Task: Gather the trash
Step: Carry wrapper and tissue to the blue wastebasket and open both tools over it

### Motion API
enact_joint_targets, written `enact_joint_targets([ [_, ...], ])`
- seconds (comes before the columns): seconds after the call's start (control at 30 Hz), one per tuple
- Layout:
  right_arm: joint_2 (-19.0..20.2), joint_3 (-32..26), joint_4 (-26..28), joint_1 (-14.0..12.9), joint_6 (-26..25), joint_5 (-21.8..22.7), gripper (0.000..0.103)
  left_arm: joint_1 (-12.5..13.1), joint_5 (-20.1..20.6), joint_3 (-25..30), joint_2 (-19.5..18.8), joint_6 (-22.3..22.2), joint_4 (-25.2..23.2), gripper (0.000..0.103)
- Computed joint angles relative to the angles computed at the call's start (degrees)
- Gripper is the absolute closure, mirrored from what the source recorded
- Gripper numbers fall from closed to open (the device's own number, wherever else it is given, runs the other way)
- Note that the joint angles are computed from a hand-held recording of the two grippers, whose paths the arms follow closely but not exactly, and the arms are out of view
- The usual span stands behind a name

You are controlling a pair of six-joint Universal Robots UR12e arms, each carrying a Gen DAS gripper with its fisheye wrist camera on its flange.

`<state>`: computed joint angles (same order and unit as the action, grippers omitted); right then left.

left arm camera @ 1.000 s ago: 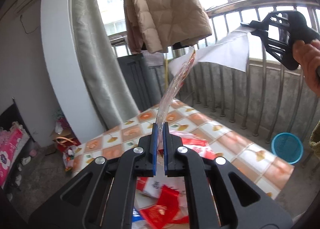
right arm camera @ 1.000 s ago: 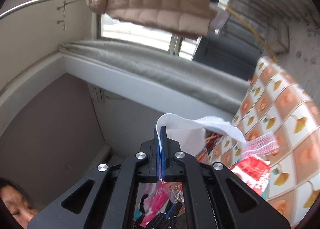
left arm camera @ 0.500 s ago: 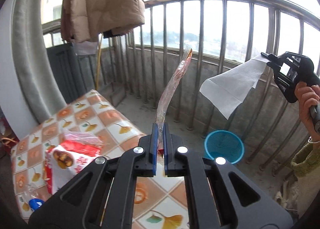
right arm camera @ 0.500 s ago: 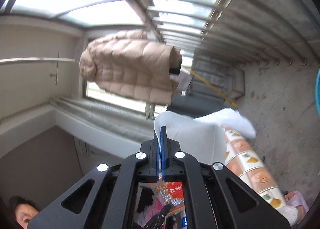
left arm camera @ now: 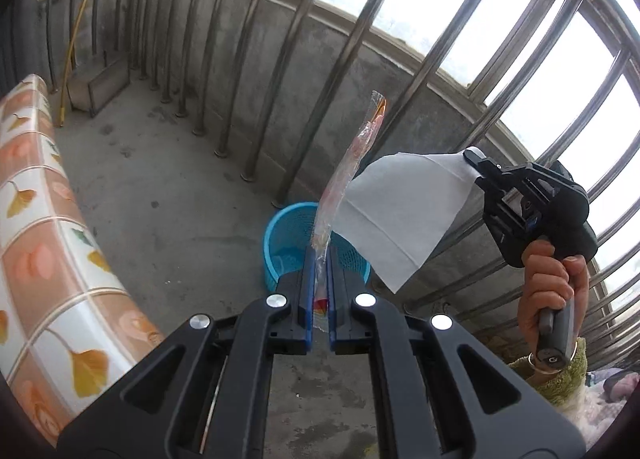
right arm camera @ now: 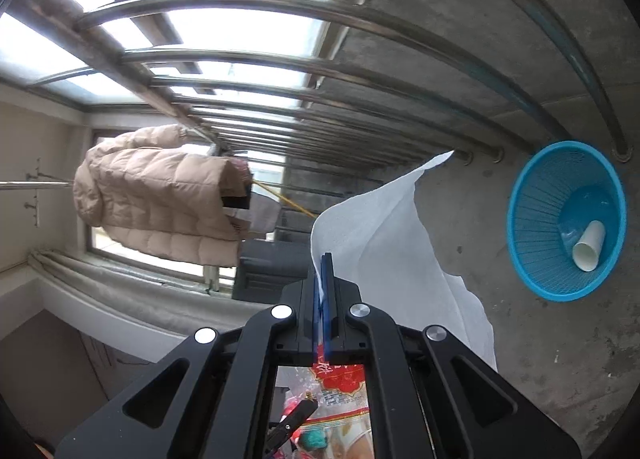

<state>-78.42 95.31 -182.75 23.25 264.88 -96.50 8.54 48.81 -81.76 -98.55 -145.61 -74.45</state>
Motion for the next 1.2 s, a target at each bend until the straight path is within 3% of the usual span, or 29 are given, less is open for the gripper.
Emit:
enact_joint_targets([
  [0.13, -0.01, 1.64, 6.27, -2.24, 0.67, 2.56, 0.101, -3.97, 4.79, 1.8, -3.4, -2.07, -0.17, 0.099],
  [0.27, 0.45, 2.37, 10.45, -3.85, 0.31, 4.19, 0.101, -7.19, 7.84, 4.93, -7.34, -3.95, -4.43, 0.099],
  [0.5, 0.8, 5.0, 16.42, -6.07, 0.13, 6.53, 0.1, -11.41, 10.95, 7.97, -12.54, -8.35, -4.85, 0.098],
  [0.53, 0.91, 5.05, 18.03, -6.4, -0.35, 6.93, 0.098, -11.72, 11.55, 8.17, -12.91, -8.21, -5.2, 0.092],
  [0.63, 1.11, 4.67, 25.7, -7.07, -1.95, 7.85, 0.061, -13.07, 15.32, 9.33, -14.47, -9.52, -6.39, 0.073],
  [0.77, 0.63, 5.37, 29.15, -6.37, -3.19, 4.29, 0.048, -13.04, 16.23, 9.63, -14.54, -11.02, -6.63, 0.072],
  [0.87, 0.64, 5.67, 28.89, -6.28, -5.23, 4.88, 0.048, -12.42, 15.23, 8.63, -13.48, -10.74, -3.93, 0.07],
  [1.03, 2.76, 0.83, 33.41, -6.9, -13.16, 6.8, 0.048, -11.38, 13.78, 8.11, -12.07, -9.94, -0.81, 0.069],
  [1.2, 6.55, -6.79, 39.31, -7.46, -20.3, 8.25, 0.045, -8.29, 9.76, 7.54, -8.88, -7.6, -0.33, 0.069],
])
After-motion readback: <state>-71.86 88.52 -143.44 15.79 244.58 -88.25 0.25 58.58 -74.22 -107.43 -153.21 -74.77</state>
